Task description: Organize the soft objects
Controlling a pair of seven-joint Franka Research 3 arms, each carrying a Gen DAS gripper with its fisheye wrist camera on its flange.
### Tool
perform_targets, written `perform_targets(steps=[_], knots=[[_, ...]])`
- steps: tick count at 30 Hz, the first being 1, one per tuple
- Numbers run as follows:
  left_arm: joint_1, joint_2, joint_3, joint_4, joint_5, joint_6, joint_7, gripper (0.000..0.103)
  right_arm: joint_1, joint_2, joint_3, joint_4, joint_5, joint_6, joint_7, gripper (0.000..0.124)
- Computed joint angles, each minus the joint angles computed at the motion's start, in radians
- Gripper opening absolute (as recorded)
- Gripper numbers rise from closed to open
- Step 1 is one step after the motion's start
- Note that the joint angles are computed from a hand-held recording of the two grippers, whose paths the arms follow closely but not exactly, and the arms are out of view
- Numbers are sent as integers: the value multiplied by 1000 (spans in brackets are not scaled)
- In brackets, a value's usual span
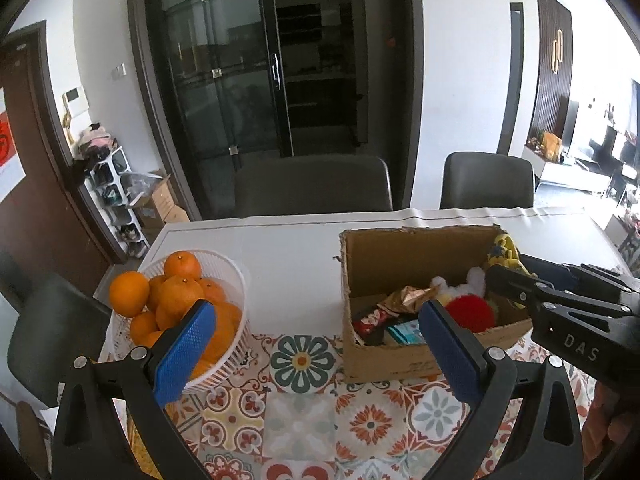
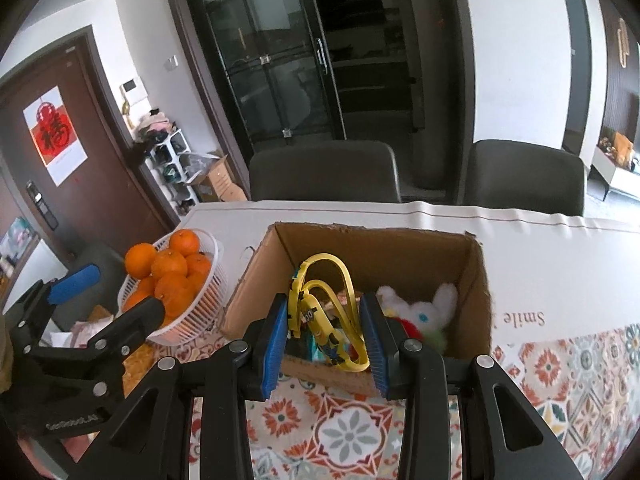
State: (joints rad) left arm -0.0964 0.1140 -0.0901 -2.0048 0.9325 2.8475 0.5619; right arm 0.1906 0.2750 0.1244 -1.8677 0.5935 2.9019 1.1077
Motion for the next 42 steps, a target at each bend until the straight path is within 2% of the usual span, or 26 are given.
perform_targets(steps=[4, 8, 15, 23, 31, 33, 36, 42], knots=[[1, 24, 5, 23, -14, -15, 8, 103, 14, 45, -15, 54, -43, -20, 34, 45], [-5, 36, 13, 39, -3, -29, -3, 103, 51, 65, -57, 74, -132, -22, 124, 45], [-11, 22, 17, 29, 46, -30, -40, 103, 40, 47, -53, 53, -176, -27, 183, 45], [7, -72, -7, -67, 62, -3, -65, 103, 68, -79, -79, -107, -242, 45, 274, 56], [54, -212, -50, -209, 79, 64, -77, 103, 92, -256, -101, -323, -414, 139, 483, 64], [70, -253, -68, -248, 94, 78, -88, 103, 73, -303, -91, -379, -535, 158, 602, 67], [93, -310, -92, -304, 113, 99, -97, 103, -3, -373, -34, -455, -732, 175, 800, 69], [125, -421, -135, -413, 73, 134, -68, 103, -147, -508, 101, -583, -841, 191, 939, 71]])
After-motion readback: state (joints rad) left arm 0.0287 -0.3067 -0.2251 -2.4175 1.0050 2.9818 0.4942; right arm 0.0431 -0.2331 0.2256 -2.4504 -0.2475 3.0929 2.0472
